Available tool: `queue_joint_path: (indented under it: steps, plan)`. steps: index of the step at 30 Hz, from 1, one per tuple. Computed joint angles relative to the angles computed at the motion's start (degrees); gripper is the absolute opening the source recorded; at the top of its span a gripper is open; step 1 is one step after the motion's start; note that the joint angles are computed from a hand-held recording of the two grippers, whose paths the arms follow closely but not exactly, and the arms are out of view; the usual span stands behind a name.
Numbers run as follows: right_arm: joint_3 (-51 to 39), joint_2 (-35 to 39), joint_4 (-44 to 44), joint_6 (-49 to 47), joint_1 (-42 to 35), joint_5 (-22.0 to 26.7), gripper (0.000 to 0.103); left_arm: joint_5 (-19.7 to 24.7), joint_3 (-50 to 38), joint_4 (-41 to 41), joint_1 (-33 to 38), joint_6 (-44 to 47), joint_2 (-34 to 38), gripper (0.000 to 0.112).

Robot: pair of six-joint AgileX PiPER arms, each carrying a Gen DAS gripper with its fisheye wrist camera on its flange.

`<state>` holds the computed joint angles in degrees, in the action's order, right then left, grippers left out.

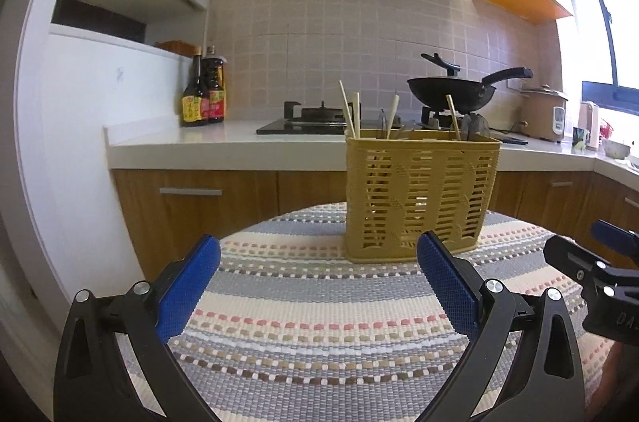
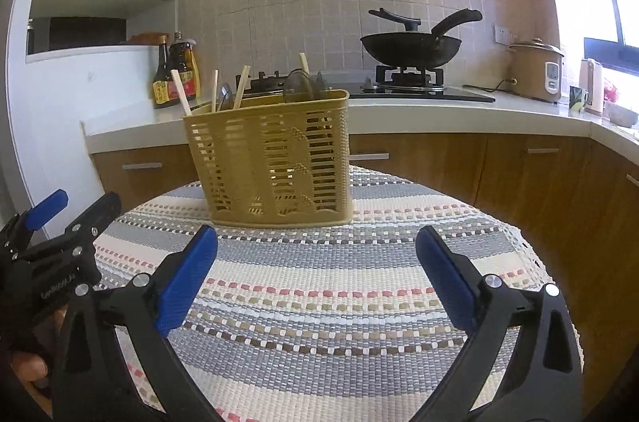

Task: Organize utensils

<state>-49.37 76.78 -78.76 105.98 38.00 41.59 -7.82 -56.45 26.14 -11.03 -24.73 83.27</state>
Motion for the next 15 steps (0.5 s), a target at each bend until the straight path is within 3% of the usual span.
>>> queue_joint_path:
  steps: [3,6,15]
  plan:
    - [-0.4,0.42,0.73,-1.22,0.06,0.02,0.095,0.67,-0.37,2.14,-0.36,-1.43,0.14,0.095]
    - [-0.62,0.48,1.72,-2.2,-0.7,-0.97,0.095,1.16,-0.43,-3.08,-0.98,4.16,0.18,0.095]
    - [-0.74,0.54,3.19,-2.62,-2.41,-2.79,0.095,1.24,-0.32,-5.47,-1.08,6.01,0.09,0.095]
